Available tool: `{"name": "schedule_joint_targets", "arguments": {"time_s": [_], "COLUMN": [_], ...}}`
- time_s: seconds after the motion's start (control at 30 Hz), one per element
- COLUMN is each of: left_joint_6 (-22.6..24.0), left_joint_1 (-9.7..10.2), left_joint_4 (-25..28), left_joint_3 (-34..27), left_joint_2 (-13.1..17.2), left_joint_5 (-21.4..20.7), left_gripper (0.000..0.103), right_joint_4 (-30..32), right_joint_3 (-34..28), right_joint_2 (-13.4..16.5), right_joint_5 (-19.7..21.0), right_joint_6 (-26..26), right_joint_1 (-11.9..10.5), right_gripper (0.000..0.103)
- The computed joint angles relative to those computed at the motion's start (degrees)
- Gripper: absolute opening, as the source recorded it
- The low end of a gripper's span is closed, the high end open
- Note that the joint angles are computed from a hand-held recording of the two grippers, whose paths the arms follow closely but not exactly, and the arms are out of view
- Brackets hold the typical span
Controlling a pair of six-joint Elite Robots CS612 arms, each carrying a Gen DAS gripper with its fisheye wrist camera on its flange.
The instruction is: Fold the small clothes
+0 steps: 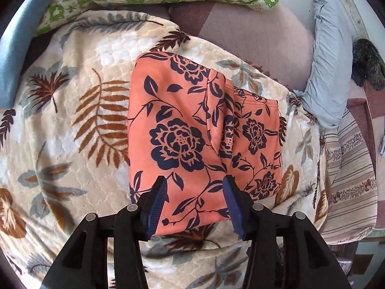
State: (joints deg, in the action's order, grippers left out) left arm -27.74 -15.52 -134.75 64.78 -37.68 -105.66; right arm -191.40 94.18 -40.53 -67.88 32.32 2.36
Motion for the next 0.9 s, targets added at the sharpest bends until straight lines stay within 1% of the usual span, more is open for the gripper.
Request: {"name": "schedule_joint_targets", "arguments": {"time_s": [0.03, 0.13, 0.2, 0.23, 0.33, 0.4, 0.47, 0.5, 0.57, 0.63, 0.7, 0.83, 0.9], "left_joint_6": [0.2, 0.2, 0.0, -0.1, -0.5, -0.3, 0.6, 1.1, 1.7, 1.8, 2.0, 3.6, 4.1], "left_joint_1": [-0.08, -0.81, -1.57, -1.86, -2.63, -3.33, -3.84, -4.08, -4.56, -4.93, -5.21, -6.04, -6.3], "left_joint_4": [0.7, 4.0, 5.7, 6.5, 11.6, 15.9, 18.2, 18.5, 20.8, 24.1, 25.9, 28.8, 30.0], "left_joint_3": [-0.1, -2.3, -4.8, -6.2, -12.4, -17.4, -21.0, -22.2, -25.2, -28.7, -31.5, -35.7, -37.2], "left_joint_2": [-0.4, -0.3, 0.6, 1.3, 4.7, 7.7, 9.9, 10.8, 12.6, 14.8, 16.7, 19.2, 20.2], "left_joint_5": [0.9, 5.4, 8.7, 9.5, 10.4, 11.9, 12.3, 12.5, 12.8, 12.7, 12.6, 15.7, 17.3], "left_gripper": [0.048, 0.048, 0.048, 0.048, 0.048, 0.047, 0.047, 0.047, 0.047, 0.047, 0.047, 0.048, 0.048], "right_joint_4": [0.5, 3.9, 5.2, 5.7, 6.1, 9.2, 8.4, 8.6, 10.6, 10.3, 10.1, 9.5, 9.1], "right_joint_3": [-1.1, -5.3, -8.2, -9.3, -11.2, -12.5, -13.1, -13.3, -13.6, -13.6, -13.7, -13.8, -13.6], "right_joint_2": [0.7, 3.0, 5.0, 5.8, 8.0, 8.9, 9.8, 9.9, 9.7, 9.7, 9.9, 10.3, 10.1], "right_joint_5": [1.5, 4.1, 5.4, 6.1, 9.4, 11.7, 15.5, 16.1, 16.2, 16.0, 15.3, 14.9, 14.1], "right_joint_6": [-0.3, -1.7, -1.9, -1.7, -0.5, 0.3, 2.0, 2.2, -0.1, -1.1, -1.0, -0.4, -1.0], "right_joint_1": [-0.2, -0.2, -0.3, -0.5, -1.0, -1.3, -1.8, -1.8, -1.6, -1.5, -1.4, -1.4, -1.3], "right_gripper": [0.072, 0.072, 0.072, 0.072, 0.072, 0.072, 0.072, 0.072, 0.072, 0.071, 0.071, 0.068, 0.067]}}
